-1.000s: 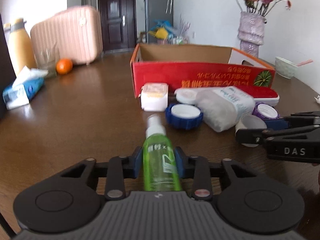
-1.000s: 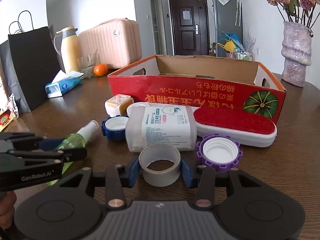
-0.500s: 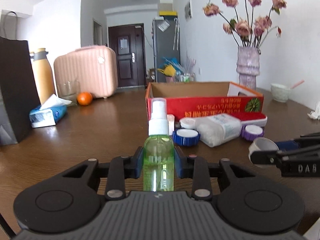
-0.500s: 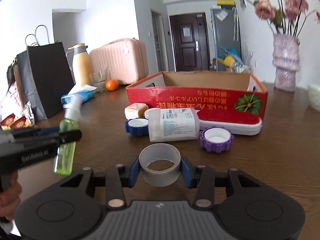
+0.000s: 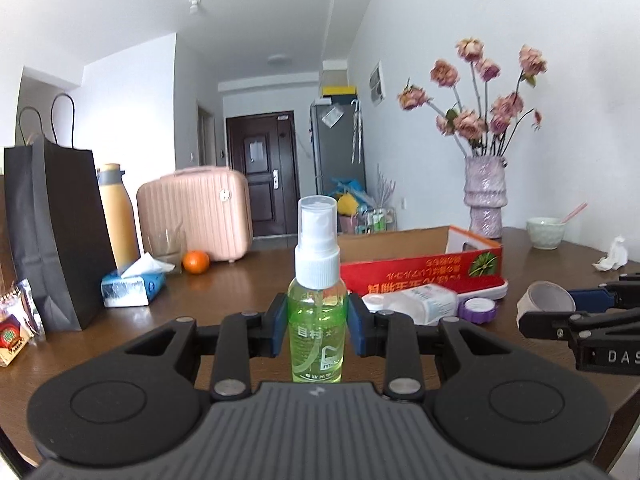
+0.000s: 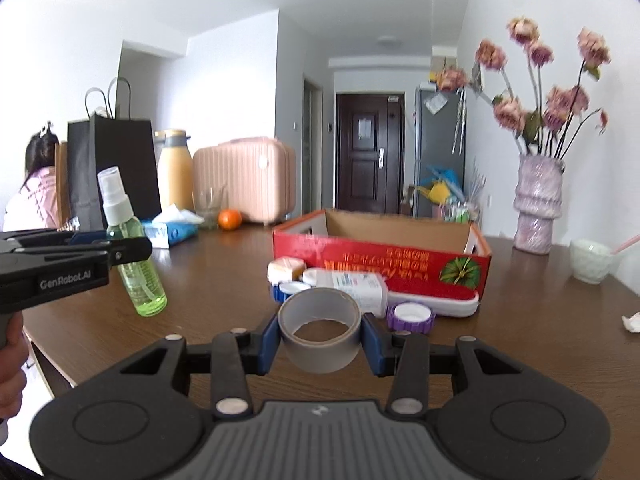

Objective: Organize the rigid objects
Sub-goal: 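Carry the spray bottle and tape roll into the cardboard box and release both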

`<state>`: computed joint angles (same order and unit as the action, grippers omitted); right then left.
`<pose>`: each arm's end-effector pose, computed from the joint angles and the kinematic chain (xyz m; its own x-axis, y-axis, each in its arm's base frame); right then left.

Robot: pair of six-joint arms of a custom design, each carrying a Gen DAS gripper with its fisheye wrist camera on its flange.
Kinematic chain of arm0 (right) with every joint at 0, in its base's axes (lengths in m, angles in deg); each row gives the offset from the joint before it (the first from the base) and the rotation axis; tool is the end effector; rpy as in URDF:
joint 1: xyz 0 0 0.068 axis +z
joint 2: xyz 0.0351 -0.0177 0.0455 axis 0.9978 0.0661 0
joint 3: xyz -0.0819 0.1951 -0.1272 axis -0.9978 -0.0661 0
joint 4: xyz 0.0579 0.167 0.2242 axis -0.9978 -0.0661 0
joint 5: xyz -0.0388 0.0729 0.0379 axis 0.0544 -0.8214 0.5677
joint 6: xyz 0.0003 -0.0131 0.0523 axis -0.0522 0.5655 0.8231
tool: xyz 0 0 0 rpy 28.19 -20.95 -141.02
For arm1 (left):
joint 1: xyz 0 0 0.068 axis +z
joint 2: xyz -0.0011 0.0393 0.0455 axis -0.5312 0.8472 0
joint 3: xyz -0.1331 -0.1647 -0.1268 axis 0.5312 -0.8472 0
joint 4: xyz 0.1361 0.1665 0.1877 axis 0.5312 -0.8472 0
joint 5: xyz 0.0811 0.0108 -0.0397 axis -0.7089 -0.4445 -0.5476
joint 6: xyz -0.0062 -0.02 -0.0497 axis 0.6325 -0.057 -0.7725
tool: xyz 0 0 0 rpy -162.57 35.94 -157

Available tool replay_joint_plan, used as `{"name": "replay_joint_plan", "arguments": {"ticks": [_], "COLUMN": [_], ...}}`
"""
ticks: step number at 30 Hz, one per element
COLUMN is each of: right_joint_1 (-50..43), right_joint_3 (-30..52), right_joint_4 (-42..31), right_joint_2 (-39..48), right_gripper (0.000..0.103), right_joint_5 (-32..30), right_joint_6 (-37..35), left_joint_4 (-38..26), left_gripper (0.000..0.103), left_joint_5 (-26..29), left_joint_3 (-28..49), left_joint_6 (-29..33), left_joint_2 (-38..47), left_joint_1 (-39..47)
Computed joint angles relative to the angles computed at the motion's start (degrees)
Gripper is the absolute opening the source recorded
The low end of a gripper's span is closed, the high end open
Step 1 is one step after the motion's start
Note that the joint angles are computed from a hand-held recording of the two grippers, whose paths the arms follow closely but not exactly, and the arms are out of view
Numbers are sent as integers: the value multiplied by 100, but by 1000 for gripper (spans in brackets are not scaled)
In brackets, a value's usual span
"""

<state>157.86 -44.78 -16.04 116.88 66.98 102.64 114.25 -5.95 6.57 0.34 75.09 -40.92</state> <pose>0.1178 0.2502 0.1180 -0.2980 0.0574 -0.9528 0.0901 0.9954 0.0318 0.1973 -0.0411 0.1328 -0.1262 0.1596 -0.9791 0.4478 0.8898 0.0873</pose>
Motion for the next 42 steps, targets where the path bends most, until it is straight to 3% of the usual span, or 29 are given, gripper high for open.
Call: {"name": "replay_joint_plan", "arguments": {"ticks": [6, 10, 14, 18, 25, 30, 34, 37, 39, 42], "right_joint_1": [417, 468, 438, 178, -942, -2493, -4094, -5159, -5739, -6296], "right_joint_3": [183, 118, -103, -507, -1362, -1334, -745, 44, 659, 1714], "right_joint_4": [-708, -748, -256, 684, 3162, 3620, 3189, 2938, 2860, 2560], "right_joint_2": [-10, -108, -236, -562, -1379, -1714, -1406, -658, 10, 1141], "right_gripper": [43, 43, 43, 43, 43, 43, 43, 43, 43, 43], "right_joint_5": [526, 598, 720, 684, -64, -1646, -3425, -4513, -5017, -5304], "right_joint_6": [597, 657, 291, -518, -2953, -3828, -3910, -4092, -4178, -4432], "left_joint_4": [-1022, -1151, -668, 222, 1581, 1827, 1516, 578, -424, -1748], "left_gripper": [31, 31, 31, 31, 31, 31, 31, 31, 31, 31], "left_joint_5": [200, 134, 31, -209, -538, -457, -605, -512, -491, -549], "left_joint_3": [-372, -311, -151, 278, 1471, 2990, 4718, 6375, 7707, 9866], "left_joint_6": [-170, -205, -170, -218, -360, -373, -359, -157, 92, 472], "left_joint_2": [-1583, -1646, -1071, 229, 2479, 4080, 5559, 6647, 7417, 8810], "left_joint_1": [226, 197, 136, -50, -383, -581, -751, -843, -929, -1060]}}
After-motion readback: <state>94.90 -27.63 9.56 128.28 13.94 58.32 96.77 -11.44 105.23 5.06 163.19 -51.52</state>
